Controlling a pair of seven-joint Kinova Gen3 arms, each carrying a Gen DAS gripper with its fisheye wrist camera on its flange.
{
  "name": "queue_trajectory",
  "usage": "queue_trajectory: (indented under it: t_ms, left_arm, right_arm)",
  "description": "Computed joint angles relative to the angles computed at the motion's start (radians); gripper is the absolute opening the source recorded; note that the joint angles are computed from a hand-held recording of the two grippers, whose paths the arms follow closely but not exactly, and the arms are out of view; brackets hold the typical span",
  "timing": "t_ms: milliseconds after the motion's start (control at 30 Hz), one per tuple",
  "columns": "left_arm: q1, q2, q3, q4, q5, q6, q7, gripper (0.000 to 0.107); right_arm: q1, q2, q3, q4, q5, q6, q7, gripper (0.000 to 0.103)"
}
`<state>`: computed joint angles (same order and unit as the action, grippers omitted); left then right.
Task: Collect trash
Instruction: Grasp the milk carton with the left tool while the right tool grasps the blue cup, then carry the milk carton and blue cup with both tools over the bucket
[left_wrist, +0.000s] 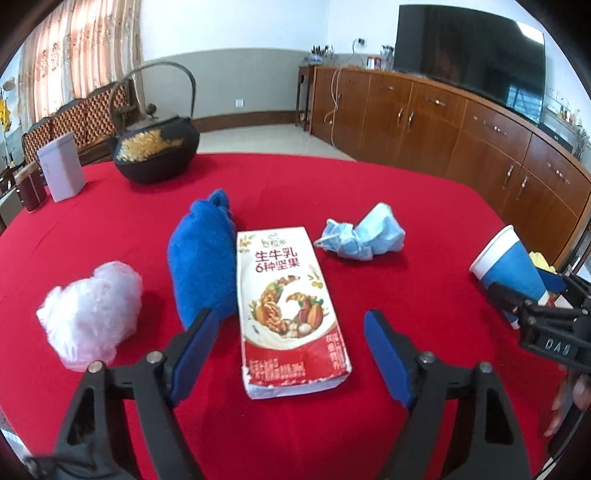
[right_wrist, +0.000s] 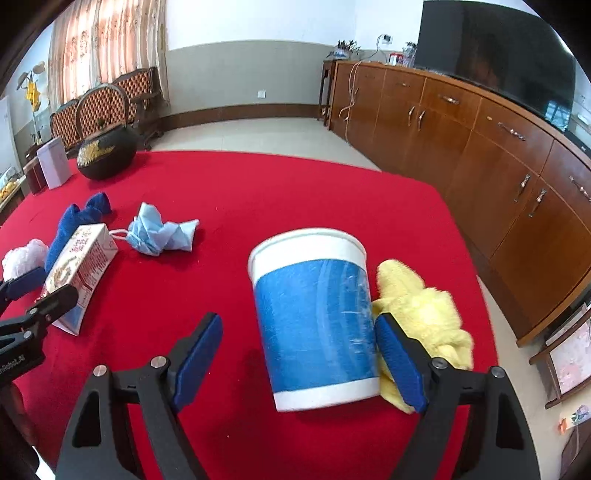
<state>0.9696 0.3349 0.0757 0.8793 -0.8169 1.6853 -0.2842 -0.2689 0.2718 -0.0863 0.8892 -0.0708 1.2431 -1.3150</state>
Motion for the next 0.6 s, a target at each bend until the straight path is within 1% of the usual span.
queue_trajectory:
  t_ms: [33,67,100,167,200,400,500,600]
  left_arm:
    - [-0.005,0.006,0.002,-0.011,0.010,0.004,-0.006,0.075]
    - [-0.007,0.010,0.001,-0.018,0.017,0.009,-0.006,0.071]
    - [-0.011,0.018,0.000,-0.033,0.027,0.016,-0.013,0.066]
    - [-0.012,0.016,-0.001,-0.031,0.044,0.009,-0.018,0.055]
    - [-0.004,0.013,-0.002,-0.026,0.040,0.006,-0.014,0.053]
    - [0.060,0.008,-0.006,-0.010,-0.034,0.023,0.027,0.053]
    - [0.088,0.007,-0.004,-0.018,-0.067,0.041,0.031,0.053]
    - [0.119,0.007,-0.002,-0.031,-0.102,0.056,0.034,0.053]
  right_arm:
    - [-0.002,0.002,-0.001,0.001,0.000,0.001,0.000,0.084]
    - [0.003,0.005,-0.003,0.001,-0.010,0.004,0.001,0.077]
    - [0.008,0.009,-0.005,-0.002,-0.022,0.013,0.001,0.066]
    - [0.017,0.005,-0.006,0.009,-0.038,0.010,0.003,0.064]
    - [0.036,-0.001,-0.016,0.018,-0.065,0.008,0.013,0.063]
    - [0.066,-0.055,-0.016,0.079,-0.129,-0.022,0.045,0.062]
    - [0.094,-0.097,-0.014,0.129,-0.180,-0.046,0.073,0.062]
    - [0.127,-0.146,-0.004,0.170,-0.234,-0.049,0.104,0.062]
